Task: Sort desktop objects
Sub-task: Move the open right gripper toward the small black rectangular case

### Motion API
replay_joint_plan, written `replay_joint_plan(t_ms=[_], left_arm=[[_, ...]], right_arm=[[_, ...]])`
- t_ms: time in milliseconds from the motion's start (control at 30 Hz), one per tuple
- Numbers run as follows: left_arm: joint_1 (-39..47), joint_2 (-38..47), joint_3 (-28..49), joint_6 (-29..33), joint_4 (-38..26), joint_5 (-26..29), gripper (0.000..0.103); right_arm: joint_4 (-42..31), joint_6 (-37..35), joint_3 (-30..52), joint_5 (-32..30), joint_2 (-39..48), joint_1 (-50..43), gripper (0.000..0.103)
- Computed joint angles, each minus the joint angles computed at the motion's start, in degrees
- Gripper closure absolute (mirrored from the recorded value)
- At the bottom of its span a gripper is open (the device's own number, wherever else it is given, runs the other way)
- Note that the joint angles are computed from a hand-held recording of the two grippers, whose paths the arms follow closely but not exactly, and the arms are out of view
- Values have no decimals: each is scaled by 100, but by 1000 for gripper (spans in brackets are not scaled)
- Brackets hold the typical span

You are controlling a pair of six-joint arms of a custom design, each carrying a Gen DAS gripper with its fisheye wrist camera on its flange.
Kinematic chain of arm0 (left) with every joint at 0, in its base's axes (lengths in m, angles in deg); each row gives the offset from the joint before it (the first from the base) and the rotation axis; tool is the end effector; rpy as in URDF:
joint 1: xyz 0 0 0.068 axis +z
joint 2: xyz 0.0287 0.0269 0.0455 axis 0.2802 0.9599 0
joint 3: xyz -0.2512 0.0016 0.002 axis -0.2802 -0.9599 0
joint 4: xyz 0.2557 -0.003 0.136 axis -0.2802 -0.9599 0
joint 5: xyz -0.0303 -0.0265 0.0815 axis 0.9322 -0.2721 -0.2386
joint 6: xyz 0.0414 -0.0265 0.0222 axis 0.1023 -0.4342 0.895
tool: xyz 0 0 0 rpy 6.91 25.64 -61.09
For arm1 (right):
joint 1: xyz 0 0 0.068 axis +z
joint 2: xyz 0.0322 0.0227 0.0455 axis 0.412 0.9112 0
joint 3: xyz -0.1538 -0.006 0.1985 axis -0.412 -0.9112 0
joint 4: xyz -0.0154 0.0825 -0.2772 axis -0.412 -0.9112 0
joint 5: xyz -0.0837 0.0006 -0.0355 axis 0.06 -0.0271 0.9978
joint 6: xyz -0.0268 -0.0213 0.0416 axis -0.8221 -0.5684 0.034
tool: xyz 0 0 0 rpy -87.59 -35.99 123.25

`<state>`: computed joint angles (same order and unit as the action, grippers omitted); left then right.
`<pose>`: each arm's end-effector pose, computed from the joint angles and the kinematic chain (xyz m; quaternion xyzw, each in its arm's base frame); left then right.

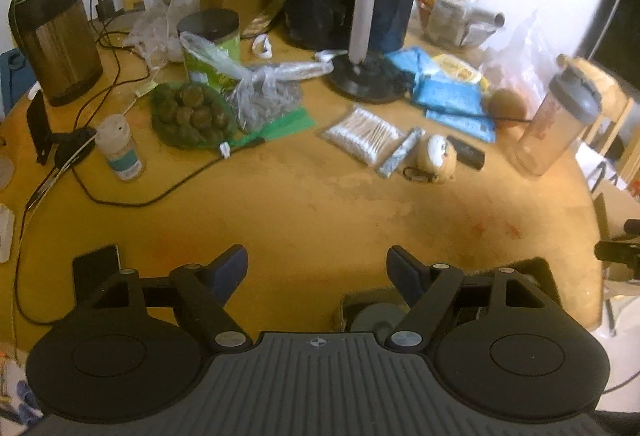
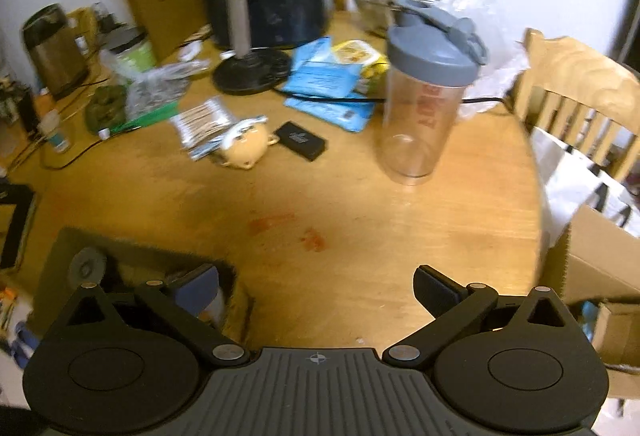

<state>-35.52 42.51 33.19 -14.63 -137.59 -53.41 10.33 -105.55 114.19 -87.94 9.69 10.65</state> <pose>0.1025 -0.1012 0.2738 -0.0974 0.9470 0.0167 0.3056 0.2332 -0.0390 0.2572 -0.3271 0.8950 0.1199 0.2785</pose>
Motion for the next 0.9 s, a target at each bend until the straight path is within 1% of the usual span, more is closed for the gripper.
replay_joint_plan(t_ms=[133, 267, 500, 567, 633, 700, 767, 867, 900], left_arm=[[417, -499, -212, 530, 236, 187, 26], [778, -803, -333, 1063, 395, 304, 26], [1438, -953, -334, 2149, 536, 399, 26], [1760, -992, -357, 2492, 632, 587, 26], [2154, -1082, -394, 2827, 748, 911, 26], [2392, -1153, -435, 3089, 855, 1130, 19], [2508, -1294, -531, 3251, 1001, 1259, 6], [2604, -1282, -589, 3308, 1140, 1402, 0], [2566, -1258, -603, 3311, 1176, 1379, 0]], right_arm=[[94, 278, 129, 100, 165, 174, 0], [286, 660, 179, 283, 259, 392, 0], [635, 995, 67, 621, 246, 774, 0], [713, 1106, 55, 730, 253, 864, 0], [771, 1185, 50, 689, 258, 859, 0], [880, 1195, -19, 609, 195, 824, 0], [934, 1101, -56, 664, 152, 861, 0], [918, 957, -30, 759, 179, 914, 0], [904, 940, -18, 795, 197, 936, 0]])
